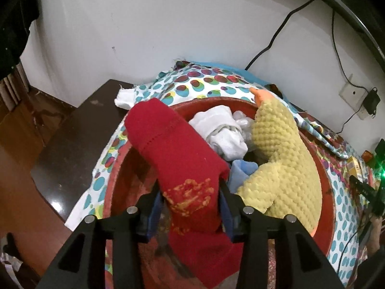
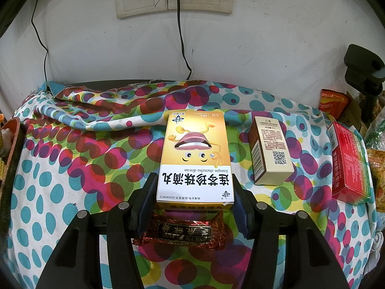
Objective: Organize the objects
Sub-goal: 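Lower the red sock into the tray and open the left gripper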
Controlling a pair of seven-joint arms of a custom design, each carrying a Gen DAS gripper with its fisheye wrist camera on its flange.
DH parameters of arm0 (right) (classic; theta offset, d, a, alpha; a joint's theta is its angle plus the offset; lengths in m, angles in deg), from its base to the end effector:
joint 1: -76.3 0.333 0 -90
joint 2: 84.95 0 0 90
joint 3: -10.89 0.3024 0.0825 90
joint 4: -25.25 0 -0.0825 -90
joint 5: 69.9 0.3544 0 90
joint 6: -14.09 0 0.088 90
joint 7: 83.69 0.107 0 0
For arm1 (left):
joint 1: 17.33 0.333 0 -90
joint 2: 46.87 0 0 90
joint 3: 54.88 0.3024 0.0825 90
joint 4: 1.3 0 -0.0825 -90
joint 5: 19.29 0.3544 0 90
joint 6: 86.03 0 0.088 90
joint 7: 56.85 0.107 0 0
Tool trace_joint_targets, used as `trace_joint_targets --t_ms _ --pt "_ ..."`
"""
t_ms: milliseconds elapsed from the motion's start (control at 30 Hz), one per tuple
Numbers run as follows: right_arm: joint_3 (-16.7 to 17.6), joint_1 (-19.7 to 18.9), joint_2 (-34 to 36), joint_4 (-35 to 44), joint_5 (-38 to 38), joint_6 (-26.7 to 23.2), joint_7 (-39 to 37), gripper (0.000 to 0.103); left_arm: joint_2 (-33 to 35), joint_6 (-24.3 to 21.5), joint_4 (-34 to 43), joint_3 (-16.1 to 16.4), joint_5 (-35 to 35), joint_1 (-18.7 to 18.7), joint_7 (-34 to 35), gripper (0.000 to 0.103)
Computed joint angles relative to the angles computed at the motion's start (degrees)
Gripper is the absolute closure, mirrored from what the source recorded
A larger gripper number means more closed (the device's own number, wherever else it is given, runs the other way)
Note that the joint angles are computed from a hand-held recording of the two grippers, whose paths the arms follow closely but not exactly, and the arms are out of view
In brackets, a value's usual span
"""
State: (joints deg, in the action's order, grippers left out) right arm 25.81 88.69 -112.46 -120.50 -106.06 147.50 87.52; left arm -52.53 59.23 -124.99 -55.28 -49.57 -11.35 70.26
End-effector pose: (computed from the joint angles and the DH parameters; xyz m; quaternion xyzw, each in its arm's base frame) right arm 0.3592 0.1785 0.4617 -0.4562 0.8286 -0.2869 0.1516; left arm 0.5273 0.0572 0.4921 -0.6096 0.7340 -0.2697 0.1300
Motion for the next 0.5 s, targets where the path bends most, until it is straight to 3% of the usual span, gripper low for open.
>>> trace_joint_targets --t_ms 133,400,500 --pt "-0.2 0.0 -0.5 -0.5 0.1 0.1 -0.2 0.049 -1.7 1.1 -1.5 0.0 1.1 -0.2 1.2 0.048" --pt "-0.3 -0.6 -1.1 -1.2 0.3 0.3 -0.9 0.048 -4.3 -2.1 -2.9 1.6 0.4 -0.2 3.4 0.047" --pt "0.0 -0.4 -1.0 -0.9 0.4 -0.1 -0.7 0.048 -7.0 0.6 -5.9 1.5 1.2 -0.3 4.0 0.047"
